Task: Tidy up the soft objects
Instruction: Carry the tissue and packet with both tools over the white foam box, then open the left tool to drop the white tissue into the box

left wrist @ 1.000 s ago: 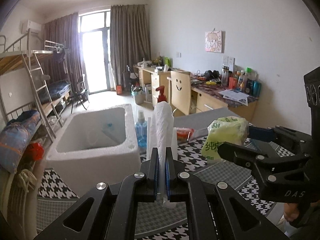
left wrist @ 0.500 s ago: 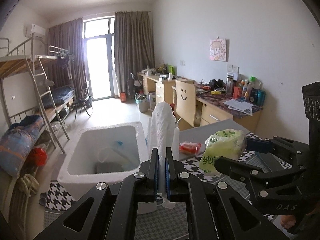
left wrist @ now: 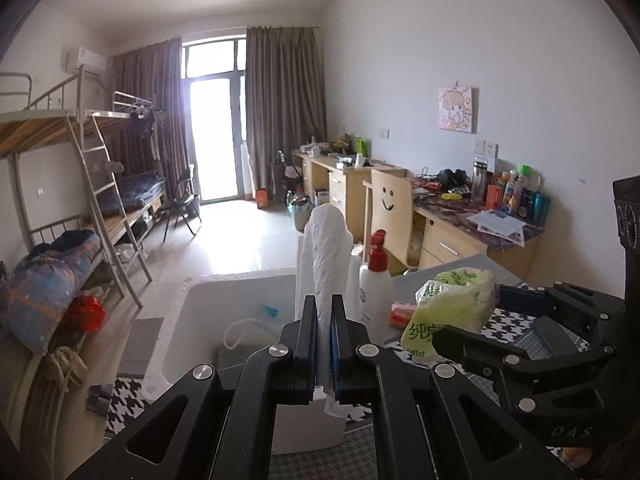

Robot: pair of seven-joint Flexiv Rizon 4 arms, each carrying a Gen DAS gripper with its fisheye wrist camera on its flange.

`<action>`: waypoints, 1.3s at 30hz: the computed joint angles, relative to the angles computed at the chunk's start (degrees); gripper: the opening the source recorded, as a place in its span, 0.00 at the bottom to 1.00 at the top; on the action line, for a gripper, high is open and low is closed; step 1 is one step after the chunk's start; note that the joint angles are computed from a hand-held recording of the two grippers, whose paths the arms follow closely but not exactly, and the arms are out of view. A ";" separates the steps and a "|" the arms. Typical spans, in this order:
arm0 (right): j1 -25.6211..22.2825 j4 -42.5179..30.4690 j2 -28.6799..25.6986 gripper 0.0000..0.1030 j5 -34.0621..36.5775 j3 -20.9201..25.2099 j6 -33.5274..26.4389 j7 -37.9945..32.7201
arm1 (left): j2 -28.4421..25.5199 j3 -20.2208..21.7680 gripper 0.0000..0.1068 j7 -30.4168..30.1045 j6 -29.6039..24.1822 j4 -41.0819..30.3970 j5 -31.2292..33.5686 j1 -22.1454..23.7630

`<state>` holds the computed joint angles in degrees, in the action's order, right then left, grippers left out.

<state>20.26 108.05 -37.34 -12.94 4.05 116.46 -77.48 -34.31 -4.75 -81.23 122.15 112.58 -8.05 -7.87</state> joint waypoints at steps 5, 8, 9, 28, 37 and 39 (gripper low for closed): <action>0.19 -1.52 -0.47 0.73 -0.42 0.05 -0.81 0.21 | -0.59 2.03 0.06 0.84 0.55 -0.63 -2.72 -1.27; 0.43 -2.31 -0.75 0.73 -0.59 -0.01 -1.17 0.17 | -0.97 3.44 0.06 1.60 1.26 -0.83 -5.11 -2.26; 0.61 -2.65 -0.88 0.73 -0.63 -0.09 -1.36 0.15 | -1.11 3.71 0.06 1.90 1.38 -0.95 -5.80 -2.48; -0.53 -9.12 -3.98 0.73 -5.72 2.80 -6.69 1.79 | -3.34 5.19 0.06 5.64 -1.55 -3.21 -15.31 -3.04; -0.50 -10.68 -4.88 0.73 -6.50 3.16 -8.16 2.08 | -3.85 5.31 0.34 4.18 -4.88 -4.29 -12.29 -1.12; -0.16 -10.69 -4.80 0.73 -6.27 2.74 -8.18 2.09 | -3.89 5.73 0.54 3.29 -3.49 -3.79 -12.56 -1.33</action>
<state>20.10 97.36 -42.14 -19.20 6.79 108.28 -75.40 -38.20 0.98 -77.95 118.67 108.79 -20.61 -9.21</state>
